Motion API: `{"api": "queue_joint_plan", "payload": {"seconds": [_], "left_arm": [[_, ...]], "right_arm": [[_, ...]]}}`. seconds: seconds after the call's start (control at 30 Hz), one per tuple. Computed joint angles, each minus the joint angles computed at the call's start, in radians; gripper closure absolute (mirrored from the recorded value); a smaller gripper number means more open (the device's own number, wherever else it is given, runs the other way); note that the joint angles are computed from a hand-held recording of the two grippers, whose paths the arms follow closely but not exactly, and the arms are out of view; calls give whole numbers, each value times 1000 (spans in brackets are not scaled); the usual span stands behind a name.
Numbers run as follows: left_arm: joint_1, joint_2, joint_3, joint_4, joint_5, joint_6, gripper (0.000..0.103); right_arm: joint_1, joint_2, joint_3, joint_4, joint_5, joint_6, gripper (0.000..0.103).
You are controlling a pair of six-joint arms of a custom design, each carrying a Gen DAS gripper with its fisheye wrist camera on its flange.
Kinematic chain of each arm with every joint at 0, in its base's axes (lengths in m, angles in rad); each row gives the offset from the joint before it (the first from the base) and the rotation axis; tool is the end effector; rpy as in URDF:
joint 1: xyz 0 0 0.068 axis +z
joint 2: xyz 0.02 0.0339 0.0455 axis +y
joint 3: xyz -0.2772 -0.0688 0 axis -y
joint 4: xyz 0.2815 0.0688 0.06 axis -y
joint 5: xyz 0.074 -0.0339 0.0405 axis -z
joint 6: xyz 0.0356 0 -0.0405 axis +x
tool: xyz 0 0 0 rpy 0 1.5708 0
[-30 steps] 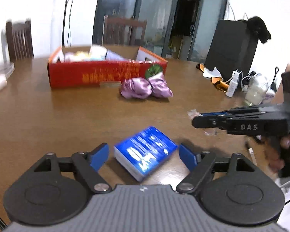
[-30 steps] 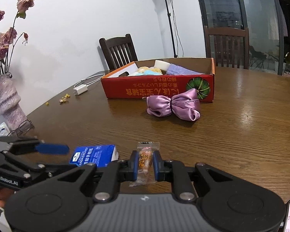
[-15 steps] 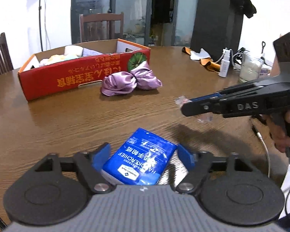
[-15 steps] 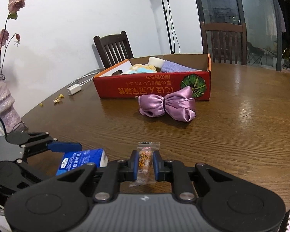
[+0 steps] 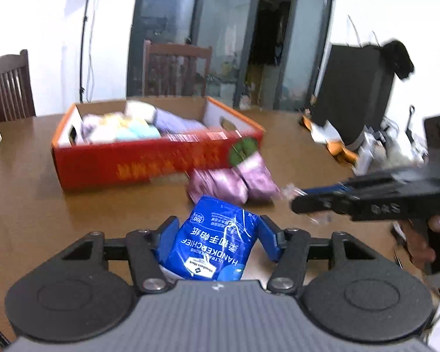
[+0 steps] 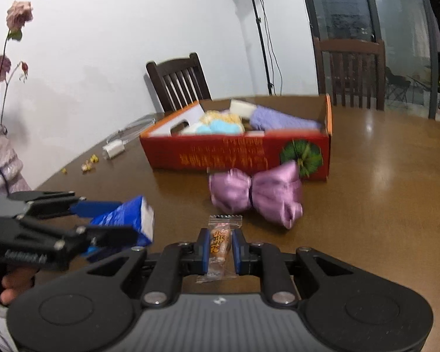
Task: Organize soft objects
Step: 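Lower the tissue pack into the box with the left gripper while the right drops the snack packet in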
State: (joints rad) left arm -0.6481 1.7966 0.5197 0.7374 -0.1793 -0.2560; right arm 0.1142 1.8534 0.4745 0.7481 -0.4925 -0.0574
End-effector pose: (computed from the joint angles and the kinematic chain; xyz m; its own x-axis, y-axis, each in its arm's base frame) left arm 0.2546 -0.1848 0.0756 -0.5157 0.0780 -0.8532 0.3529 0.9268 -0.1286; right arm 0.2911 0.0503 0.0527 -0.5575 -0.1148 -0.8222 -0.5126 0.8267 0.2321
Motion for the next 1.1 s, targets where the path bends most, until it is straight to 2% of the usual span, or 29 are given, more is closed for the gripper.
{"api": "queue_joint_plan", "payload": {"seconds": [0.17, 0.3, 0.43, 0.53, 0.6, 0.67, 0.73, 0.8, 0.87, 1.0, 1.1], "left_arm": [[119, 5, 159, -100, 75, 90, 43], [188, 85, 352, -193, 137, 140, 43], [235, 230, 612, -365, 165, 120, 43], [243, 348, 782, -477, 133, 107, 42], [246, 395, 840, -517, 98, 88, 43], [257, 418, 857, -525, 86, 67, 37], [281, 415, 831, -492, 151, 52, 28], [295, 395, 801, -474, 173, 46, 26], [296, 362, 764, -452, 145, 58, 26], [303, 260, 669, -420, 124, 65, 25], [292, 157, 576, -395, 91, 75, 24]], "right_arm": [[-6, -46, 151, -154, -15, -49, 88], [-4, 10, 376, -317, -45, -65, 88], [12, 176, 687, -502, -49, -17, 87], [31, 332, 931, -651, -51, 40, 87], [53, 415, 1043, -715, -28, 55, 86], [66, 464, 1095, -740, 3, 66, 86], [69, 506, 1140, -762, -2, 82, 80], [63, 529, 1160, -766, -26, 113, 72], [60, 527, 1154, -757, -33, 118, 70], [56, 450, 1063, -700, -15, 112, 69], [42, 344, 952, -659, -5, 84, 64]]}}
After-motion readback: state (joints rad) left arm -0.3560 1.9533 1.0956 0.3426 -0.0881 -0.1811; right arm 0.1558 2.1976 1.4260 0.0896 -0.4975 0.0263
